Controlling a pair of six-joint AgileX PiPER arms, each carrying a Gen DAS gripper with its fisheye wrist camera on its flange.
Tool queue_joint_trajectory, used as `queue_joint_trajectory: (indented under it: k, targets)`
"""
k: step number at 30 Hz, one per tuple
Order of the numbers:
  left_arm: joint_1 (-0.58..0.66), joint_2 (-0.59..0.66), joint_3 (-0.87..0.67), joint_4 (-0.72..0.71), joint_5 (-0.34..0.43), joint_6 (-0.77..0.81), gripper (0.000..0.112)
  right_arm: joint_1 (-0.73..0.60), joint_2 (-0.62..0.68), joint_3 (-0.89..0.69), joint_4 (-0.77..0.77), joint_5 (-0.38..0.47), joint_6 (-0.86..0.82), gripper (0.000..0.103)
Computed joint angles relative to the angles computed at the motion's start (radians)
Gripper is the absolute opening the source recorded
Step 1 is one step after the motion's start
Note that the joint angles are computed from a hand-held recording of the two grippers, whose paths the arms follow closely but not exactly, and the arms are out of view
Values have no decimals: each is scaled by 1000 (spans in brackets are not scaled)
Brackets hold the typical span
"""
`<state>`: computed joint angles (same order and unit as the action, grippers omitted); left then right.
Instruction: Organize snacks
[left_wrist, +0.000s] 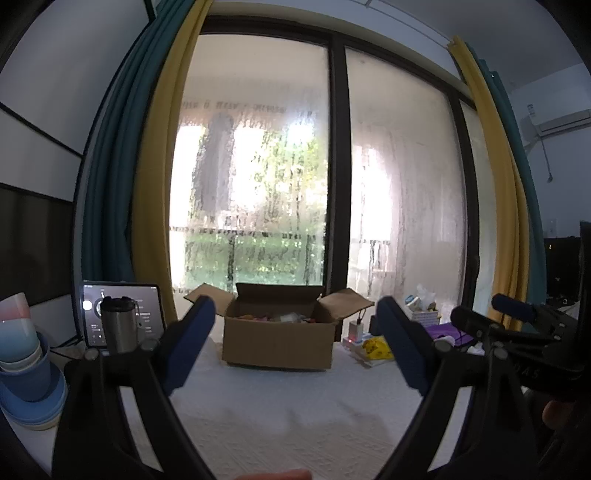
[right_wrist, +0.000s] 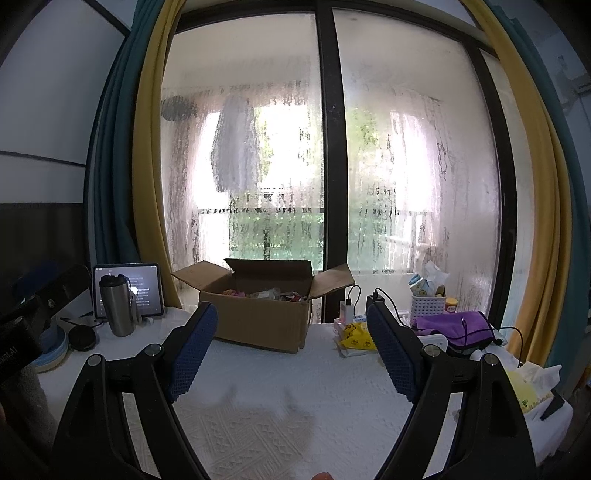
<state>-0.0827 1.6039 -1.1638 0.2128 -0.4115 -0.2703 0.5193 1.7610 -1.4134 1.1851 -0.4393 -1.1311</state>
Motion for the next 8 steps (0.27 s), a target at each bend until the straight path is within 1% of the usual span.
queue_joint_trajectory:
  k: [3, 8]
  targets:
    - [-2, 3, -4, 0, 7, 0, 90, -9, 4, -7, -4, 13, 1, 85]
    - [11, 24, -32, 134, 30, -122, 90, -17, 19, -27, 3, 33, -11, 85]
